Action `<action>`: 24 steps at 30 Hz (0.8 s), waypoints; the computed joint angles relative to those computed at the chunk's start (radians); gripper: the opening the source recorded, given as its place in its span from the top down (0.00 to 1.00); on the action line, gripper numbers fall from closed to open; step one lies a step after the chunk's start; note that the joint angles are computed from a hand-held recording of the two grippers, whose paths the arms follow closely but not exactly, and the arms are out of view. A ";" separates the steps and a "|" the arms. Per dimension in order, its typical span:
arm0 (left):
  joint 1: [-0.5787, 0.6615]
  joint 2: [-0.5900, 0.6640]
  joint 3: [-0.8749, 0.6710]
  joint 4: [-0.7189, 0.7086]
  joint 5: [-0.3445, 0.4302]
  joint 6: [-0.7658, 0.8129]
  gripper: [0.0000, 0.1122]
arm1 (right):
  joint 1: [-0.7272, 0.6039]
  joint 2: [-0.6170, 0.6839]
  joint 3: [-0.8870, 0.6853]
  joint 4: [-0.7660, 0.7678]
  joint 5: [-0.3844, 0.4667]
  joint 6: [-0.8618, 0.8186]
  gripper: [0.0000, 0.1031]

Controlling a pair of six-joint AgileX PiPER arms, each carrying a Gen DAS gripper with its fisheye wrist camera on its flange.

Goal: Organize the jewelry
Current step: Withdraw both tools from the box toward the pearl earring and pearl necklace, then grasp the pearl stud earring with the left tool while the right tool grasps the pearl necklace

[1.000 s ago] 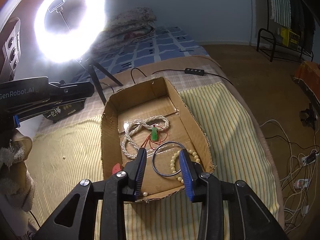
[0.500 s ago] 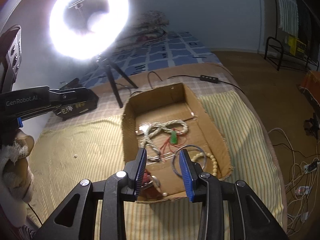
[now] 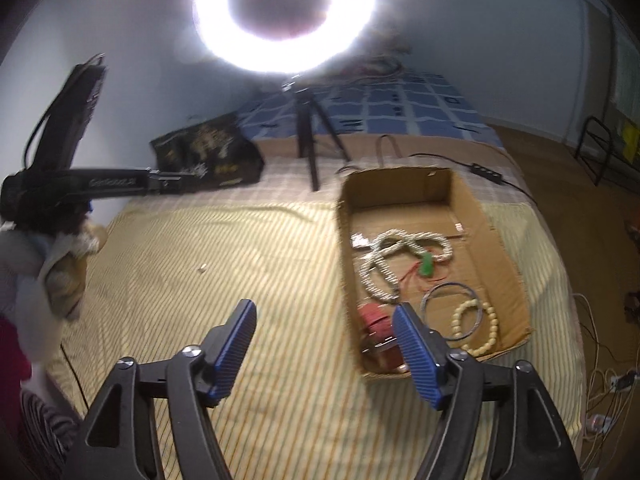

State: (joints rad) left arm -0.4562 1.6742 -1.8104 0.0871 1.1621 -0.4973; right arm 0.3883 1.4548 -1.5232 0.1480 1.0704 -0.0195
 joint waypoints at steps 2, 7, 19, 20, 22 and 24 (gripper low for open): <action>0.030 -0.030 0.058 -0.014 -0.012 0.027 0.86 | 0.037 -0.006 0.014 -0.019 0.004 0.000 0.24; 0.102 -0.076 0.176 -0.057 -0.047 0.084 0.86 | 0.128 -0.019 0.055 -0.053 0.010 -0.002 0.22; 0.242 -0.096 0.410 -0.199 -0.134 0.183 0.86 | 0.273 0.005 0.199 -0.023 -0.060 -0.063 0.22; 0.250 -0.093 0.416 -0.213 -0.139 0.187 0.86 | 0.285 0.013 0.206 -0.026 -0.064 -0.067 0.22; 0.260 -0.081 0.416 -0.239 -0.145 0.199 0.86 | 0.307 0.030 0.211 -0.025 -0.065 -0.076 0.22; 0.264 -0.060 0.407 -0.264 -0.145 0.219 0.86 | 0.324 0.039 0.211 -0.024 -0.068 -0.083 0.22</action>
State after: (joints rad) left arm -0.1925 1.6141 -1.4037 -0.1769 1.0175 -0.2783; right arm 0.7120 1.4937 -1.3118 0.1241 1.0024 -0.1023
